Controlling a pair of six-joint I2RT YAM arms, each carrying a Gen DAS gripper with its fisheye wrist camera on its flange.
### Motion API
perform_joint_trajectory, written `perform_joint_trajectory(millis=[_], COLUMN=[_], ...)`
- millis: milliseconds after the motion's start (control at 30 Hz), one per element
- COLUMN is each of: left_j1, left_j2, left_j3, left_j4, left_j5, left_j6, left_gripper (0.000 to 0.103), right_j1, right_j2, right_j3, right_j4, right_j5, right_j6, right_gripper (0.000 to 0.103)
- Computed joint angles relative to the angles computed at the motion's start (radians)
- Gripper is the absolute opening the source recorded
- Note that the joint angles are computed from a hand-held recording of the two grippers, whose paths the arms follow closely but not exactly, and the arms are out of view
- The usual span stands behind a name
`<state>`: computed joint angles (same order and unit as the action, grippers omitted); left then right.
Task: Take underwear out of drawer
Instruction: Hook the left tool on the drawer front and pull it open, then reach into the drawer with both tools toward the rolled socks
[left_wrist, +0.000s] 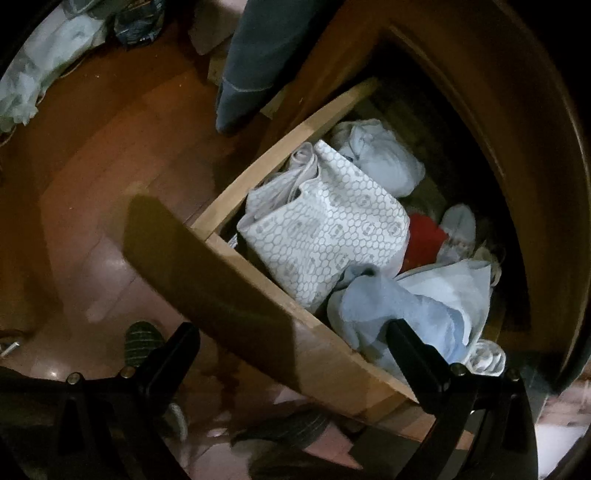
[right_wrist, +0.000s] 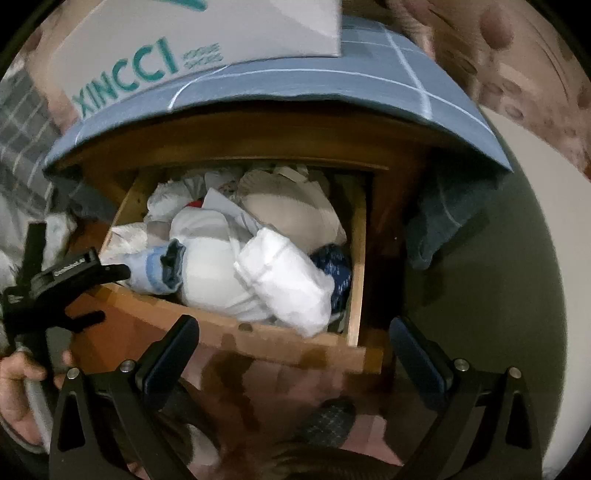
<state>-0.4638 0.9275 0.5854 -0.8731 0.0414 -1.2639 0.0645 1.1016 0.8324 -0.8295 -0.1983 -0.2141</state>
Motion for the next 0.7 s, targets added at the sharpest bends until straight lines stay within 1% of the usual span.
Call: perform_joint_trajectory(millis=[33,67,133,167,233,267,300,367,433,533,600,700], left_j1=[0.042,0.045,0.020,0.038,0.023,0.032,0.064,0.101,0.094,0.116,0.093,0.099], left_j2=[0.014,0.019,0.024,0.039,0.040,0.046,0.059,0.074,0.114,0.172,0.174,0.183], left_j3=[0.059,0.074,0.099,0.100,0.117,0.123,0.129,0.139,0.167,0.210,0.206,0.243], left_j4=[-0.055,-0.078,-0.138,-0.141,-0.185,-0.192,-0.187,-0.196,-0.209,-0.218,-0.217,-0.260], left_j5=[0.020,0.021,0.007,0.008,-0.020,-0.023,0.002,0.025,0.012,0.012,0.010,-0.008], left_j6=[0.048,0.069,0.077,0.112,0.120,0.134,0.171,0.204,0.216,0.268,0.255,0.298], left_gripper=[0.103,0.103,0.103,0.103,0.103,0.103,0.103,0.103,0.103,0.103,0.103,0.103], right_j1=[0.014,0.026,0.045,0.047,0.052,0.051,0.056,0.059,0.052,0.037,0.037,0.056], right_j2=[0.001,0.000,0.011,0.017,0.044,0.060,0.070,0.101,0.127,0.164,0.185,0.213], right_j3=[0.001,-0.002,0.005,0.007,0.018,0.025,0.030,0.040,0.048,0.069,0.083,0.100], right_j4=[0.003,0.006,0.006,0.004,-0.005,-0.010,-0.018,-0.029,-0.045,-0.080,-0.088,-0.096], right_j5=[0.013,0.031,0.057,0.059,0.068,0.070,0.084,0.100,0.095,0.067,0.065,0.075], right_j6=[-0.005,-0.006,-0.010,-0.014,-0.022,-0.029,-0.030,-0.042,-0.056,-0.073,-0.076,-0.067], right_gripper=[0.102,0.102,0.102,0.102,0.102,0.102,0.102,0.102,0.102,0.102,0.102,0.101])
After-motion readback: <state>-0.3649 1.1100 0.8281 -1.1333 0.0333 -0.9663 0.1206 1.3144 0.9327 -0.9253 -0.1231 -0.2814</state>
